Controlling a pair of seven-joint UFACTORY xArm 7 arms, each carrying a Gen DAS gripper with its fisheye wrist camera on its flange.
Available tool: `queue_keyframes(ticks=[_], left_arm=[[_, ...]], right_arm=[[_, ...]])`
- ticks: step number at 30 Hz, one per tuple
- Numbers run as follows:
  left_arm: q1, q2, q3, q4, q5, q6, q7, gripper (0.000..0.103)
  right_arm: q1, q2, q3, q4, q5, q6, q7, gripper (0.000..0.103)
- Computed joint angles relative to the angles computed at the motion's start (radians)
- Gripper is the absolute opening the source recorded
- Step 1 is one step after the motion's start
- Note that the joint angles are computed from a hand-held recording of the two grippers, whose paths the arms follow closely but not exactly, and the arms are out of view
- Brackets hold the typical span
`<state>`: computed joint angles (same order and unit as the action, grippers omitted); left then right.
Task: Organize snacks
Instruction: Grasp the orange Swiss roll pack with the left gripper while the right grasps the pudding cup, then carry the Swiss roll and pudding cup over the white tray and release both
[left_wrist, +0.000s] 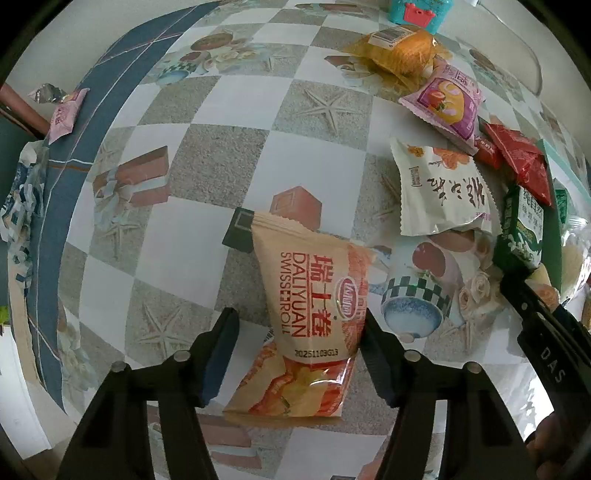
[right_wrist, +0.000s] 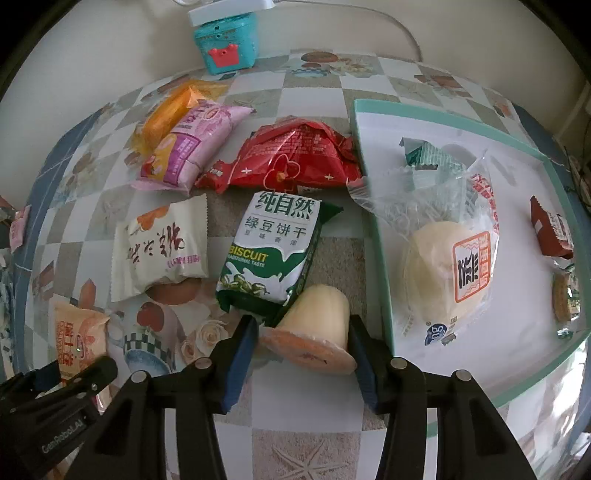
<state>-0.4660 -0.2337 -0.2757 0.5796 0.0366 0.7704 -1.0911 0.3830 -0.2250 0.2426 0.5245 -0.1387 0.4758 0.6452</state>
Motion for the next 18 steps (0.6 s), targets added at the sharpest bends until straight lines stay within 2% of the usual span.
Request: queue_keyframes(ticks=[4,7,18], left_arm=[[0.000,0.000,-0.002,0.002,0.007,0.002,-0.004,0.056],[-0.002,-0.017,-0.002,-0.001,0.000,0.005,0.002,0.042],[0.006,-0.065,-0.006,-0.023,0.022,0.010,-0.033,0.038]], right_arm=[[-0.005,0.013,0.004,0.013,-0.018,0.004,0.011,0.049],[0.002,0.001,-0.005,0.007,0.003,0.007,0.001,0.048],[0.009,-0.055,-0.015,-0.010,0.065,0.002,-0.046,0.048]])
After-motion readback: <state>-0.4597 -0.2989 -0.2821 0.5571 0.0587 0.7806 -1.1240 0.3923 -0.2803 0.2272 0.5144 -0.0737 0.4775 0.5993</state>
